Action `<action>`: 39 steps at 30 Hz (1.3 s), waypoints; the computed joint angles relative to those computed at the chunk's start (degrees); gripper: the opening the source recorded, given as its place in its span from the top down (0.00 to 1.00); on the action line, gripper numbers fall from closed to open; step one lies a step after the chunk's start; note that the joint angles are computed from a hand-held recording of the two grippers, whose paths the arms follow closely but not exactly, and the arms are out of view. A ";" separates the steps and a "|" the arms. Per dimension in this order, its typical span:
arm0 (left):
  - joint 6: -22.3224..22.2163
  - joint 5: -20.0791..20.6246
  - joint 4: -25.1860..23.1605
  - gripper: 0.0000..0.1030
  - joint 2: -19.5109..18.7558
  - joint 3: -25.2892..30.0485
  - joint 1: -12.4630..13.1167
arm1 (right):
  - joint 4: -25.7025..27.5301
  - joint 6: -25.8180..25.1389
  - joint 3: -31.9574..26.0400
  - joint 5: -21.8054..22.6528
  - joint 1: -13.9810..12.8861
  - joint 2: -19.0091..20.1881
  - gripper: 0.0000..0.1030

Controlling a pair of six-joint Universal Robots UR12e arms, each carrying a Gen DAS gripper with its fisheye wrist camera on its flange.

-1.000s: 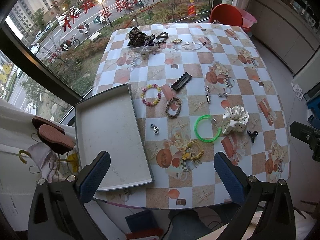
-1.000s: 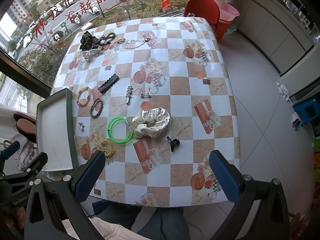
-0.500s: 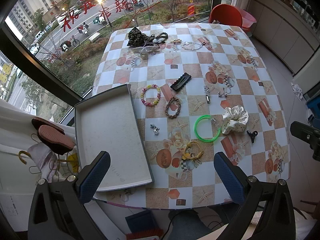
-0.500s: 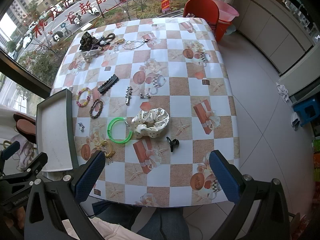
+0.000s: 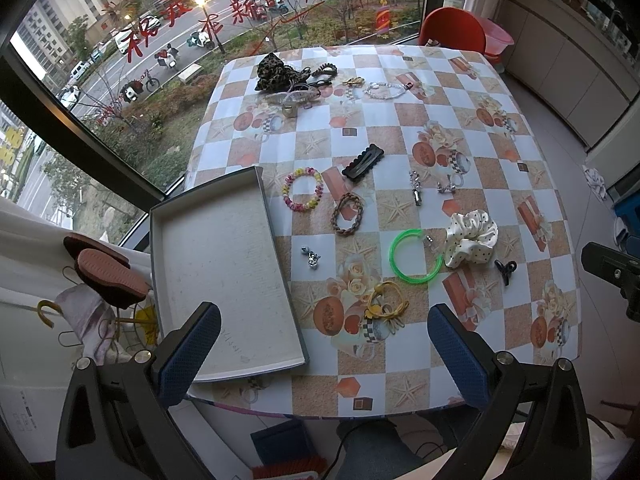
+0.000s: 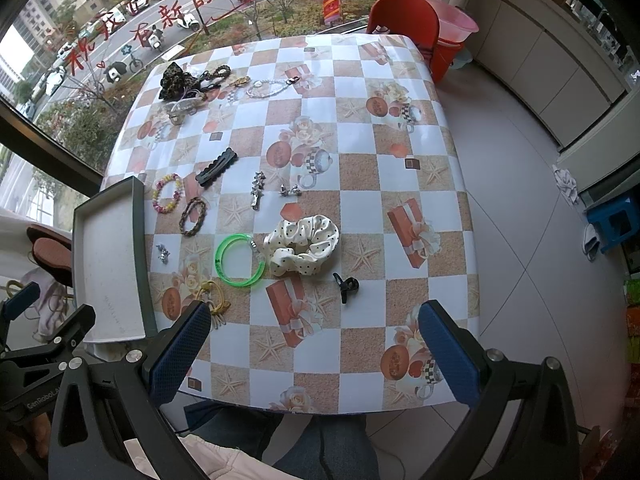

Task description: Organize jewelry

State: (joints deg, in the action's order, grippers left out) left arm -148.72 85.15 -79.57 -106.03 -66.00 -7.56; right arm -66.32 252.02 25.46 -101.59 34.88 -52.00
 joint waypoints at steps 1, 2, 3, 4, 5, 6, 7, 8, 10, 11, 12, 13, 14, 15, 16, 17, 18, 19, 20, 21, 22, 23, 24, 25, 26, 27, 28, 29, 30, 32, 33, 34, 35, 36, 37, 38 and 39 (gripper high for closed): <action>-0.04 0.03 -0.03 0.00 -0.01 0.04 -0.02 | -0.01 -0.01 0.01 0.02 -0.01 -0.01 0.00; -0.05 0.12 -0.18 0.00 -0.05 0.15 -0.09 | -0.02 -0.01 0.01 0.04 0.00 0.00 0.00; -0.07 0.23 -0.34 0.00 -0.09 0.25 -0.13 | -0.05 0.00 0.05 0.07 0.00 -0.02 0.00; -0.09 0.26 -0.37 0.00 -0.08 0.24 -0.13 | -0.09 0.00 0.14 0.18 -0.02 -0.08 0.00; -0.11 0.31 -0.40 0.00 -0.05 0.19 -0.10 | -0.13 0.01 0.29 0.34 -0.04 -0.17 0.00; -0.22 0.35 -0.40 0.00 -0.09 0.18 -0.11 | -0.19 -0.02 0.45 0.53 -0.08 -0.23 0.00; -0.31 0.38 -0.47 0.00 -0.10 0.18 -0.08 | -0.23 -0.08 0.54 0.75 -0.11 -0.25 0.00; -0.44 0.42 -0.58 0.00 -0.10 0.16 -0.02 | -0.28 -0.21 0.61 0.94 -0.13 -0.27 0.00; -0.70 0.53 -0.84 0.00 -0.23 0.33 -0.01 | -0.17 -0.53 0.22 1.04 -0.12 0.04 0.00; -0.78 0.53 -0.92 0.00 -0.26 0.36 0.02 | -0.33 -0.75 0.20 1.08 -0.11 0.09 0.00; -0.83 0.52 -1.01 0.00 -0.32 0.42 0.04 | -0.69 -1.00 0.47 1.11 -0.12 -0.04 0.00; -0.84 0.54 -1.05 0.00 -0.35 0.48 0.04 | -0.86 -1.10 0.37 1.11 -0.10 0.07 0.00; -0.83 0.52 -1.06 0.00 -0.36 0.47 0.06 | -0.98 -1.10 0.18 1.14 -0.09 0.24 0.00; -0.81 0.50 -1.11 0.00 -0.38 0.51 0.06 | -1.42 -1.10 0.48 1.25 -0.14 0.12 0.00; -0.81 0.50 -1.11 0.00 -0.38 0.51 0.06 | -1.95 -1.04 1.03 1.39 -0.19 -0.14 0.00; -0.73 0.47 -1.17 0.00 -0.40 0.50 0.08 | -2.30 -0.89 1.35 1.53 -0.24 -0.28 0.00; -0.74 0.54 -1.18 0.00 -0.39 0.52 0.05 | -2.88 -0.71 2.03 1.72 -0.29 -0.61 0.00; -0.67 0.53 -1.26 0.00 -0.43 0.54 0.05 | -3.23 -0.56 2.35 1.92 -0.36 -0.75 0.00; -0.56 0.51 -1.41 0.00 -0.49 0.59 0.06 | -3.51 -0.34 2.62 2.12 -0.39 -0.87 0.00; -0.43 0.55 -1.59 0.00 -0.58 0.64 0.07 | -3.97 -0.13 3.19 2.36 -0.44 -1.11 0.00; -0.29 0.61 -1.78 0.00 -0.65 0.65 0.07 | -4.26 0.05 3.45 2.56 -0.46 -1.20 0.00; -0.12 0.61 -2.02 0.00 -0.75 0.68 0.08 | -4.62 0.24 3.87 2.78 -0.49 -1.36 0.00; 0.02 0.57 -2.29 0.00 -0.91 0.79 0.10 | -4.86 0.46 4.17 2.97 -0.53 -1.47 0.00; 0.13 0.57 -2.52 0.00 -0.98 0.78 0.12 | -4.89 0.74 4.35 3.02 -0.54 -1.52 0.00; 0.26 0.53 -2.75 0.00 -1.07 0.75 0.16 | -4.76 1.06 4.43 2.94 -0.54 -1.52 0.00; 0.42 0.52 -2.92 0.00 -1.20 0.76 0.19 | -4.86 1.46 4.68 2.82 -0.55 -1.59 0.00; 0.58 0.63 -3.10 0.00 -1.33 0.73 0.19 | -5.46 1.81 5.45 2.72 -0.58 -1.92 0.00; 0.75 0.67 -3.27 0.00 -1.47 0.71 0.20 | -6.21 2.19 6.31 2.65 -0.62 -2.28 0.00; 0.92 0.62 -3.47 0.00 -1.62 0.75 0.23 | -6.76 2.64 6.99 2.59 -0.64 -2.57 0.00; 1.30 0.58 -3.94 0.00 -1.97 0.78 0.19 | -8.21 3.47 8.62 2.66 -0.75 -3.22 0.00; 1.50 0.59 -4.12 0.00 -2.17 0.81 0.17 | -9.18 3.86 9.62 2.87 -0.82 -3.60 0.00; 1.70 0.59 -4.28 0.00 -2.36 0.87 0.16 | -10.22 4.25 10.68 3.05 -0.90 -4.01 0.00; 1.90 0.51 -4.40 0.00 -2.59 0.85 0.09 | -11.34 4.62 11.78 3.35 -1.00 -4.39 0.00; 2.09 0.47 -4.57 0.00 -2.80 0.88 0.07 | -12.70 4.90 13.05 3.64 -1.11 -4.89 0.00; 2.27 0.41 -4.69 0.00 -3.06 0.91 0.00 | -14.56 5.16 14.66 4.00 -1.23 -5.51 0.00; 2.36 0.28 -4.76 0.00 -3.29 0.96 -0.03 | -16.43 5.39 16.27 4.41 -1.37 -6.11 0.00; 2.41 0.08 -4.64 0.00 -3.55 0.97 -0.08 | -18.06 5.58 17.58 4.64 -1.45 -6.60 0.00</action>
State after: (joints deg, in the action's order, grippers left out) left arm -146.31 85.23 -84.21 -109.58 -65.03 -7.64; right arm -84.37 257.60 43.04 -96.96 33.44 -58.59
